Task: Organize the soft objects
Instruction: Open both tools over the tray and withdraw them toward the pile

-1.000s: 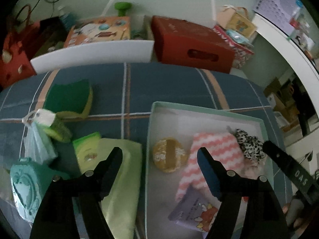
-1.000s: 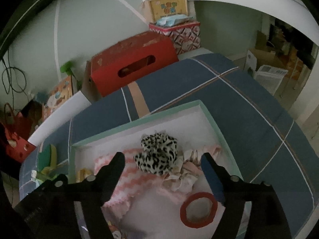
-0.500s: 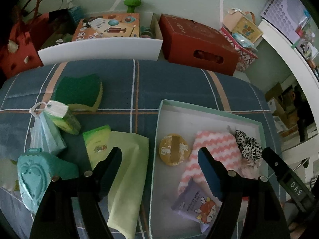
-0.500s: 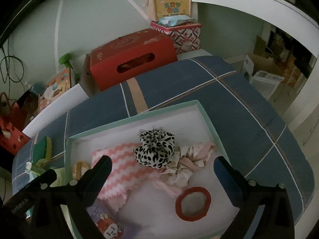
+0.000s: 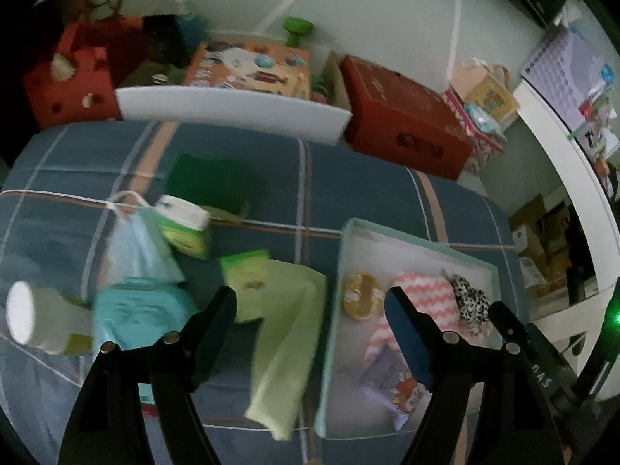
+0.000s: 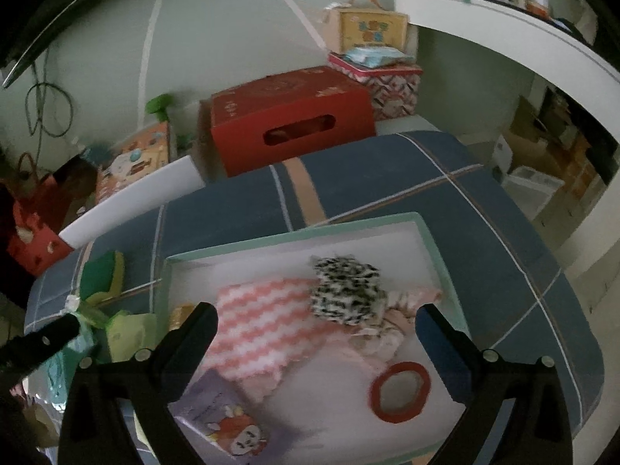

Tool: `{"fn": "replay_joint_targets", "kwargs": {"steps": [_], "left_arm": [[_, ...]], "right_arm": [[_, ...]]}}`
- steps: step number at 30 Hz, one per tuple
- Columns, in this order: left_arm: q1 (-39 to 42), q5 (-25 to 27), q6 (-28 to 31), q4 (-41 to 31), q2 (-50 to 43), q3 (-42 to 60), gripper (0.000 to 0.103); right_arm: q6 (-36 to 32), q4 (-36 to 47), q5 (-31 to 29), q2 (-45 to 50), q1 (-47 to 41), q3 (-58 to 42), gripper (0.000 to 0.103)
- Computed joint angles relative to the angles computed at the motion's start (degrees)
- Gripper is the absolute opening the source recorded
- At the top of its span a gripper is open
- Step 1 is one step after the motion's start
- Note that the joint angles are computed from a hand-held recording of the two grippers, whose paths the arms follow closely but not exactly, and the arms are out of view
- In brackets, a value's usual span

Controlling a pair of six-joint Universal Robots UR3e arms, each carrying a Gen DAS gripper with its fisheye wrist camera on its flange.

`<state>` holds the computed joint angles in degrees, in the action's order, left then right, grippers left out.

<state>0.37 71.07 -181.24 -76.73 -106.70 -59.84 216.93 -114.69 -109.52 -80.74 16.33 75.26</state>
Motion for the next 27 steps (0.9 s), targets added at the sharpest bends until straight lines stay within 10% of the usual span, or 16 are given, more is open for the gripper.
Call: {"fn": "replay_joint_targets", "kwargs": {"steps": [27], "left_arm": [[25.45, -1.47, 6.39, 1.68, 27.01, -35.67, 0.080]], "right_arm": [[-4.98, 3.34, 8.90, 21.64, 14.95, -25.89, 0.103]]}}
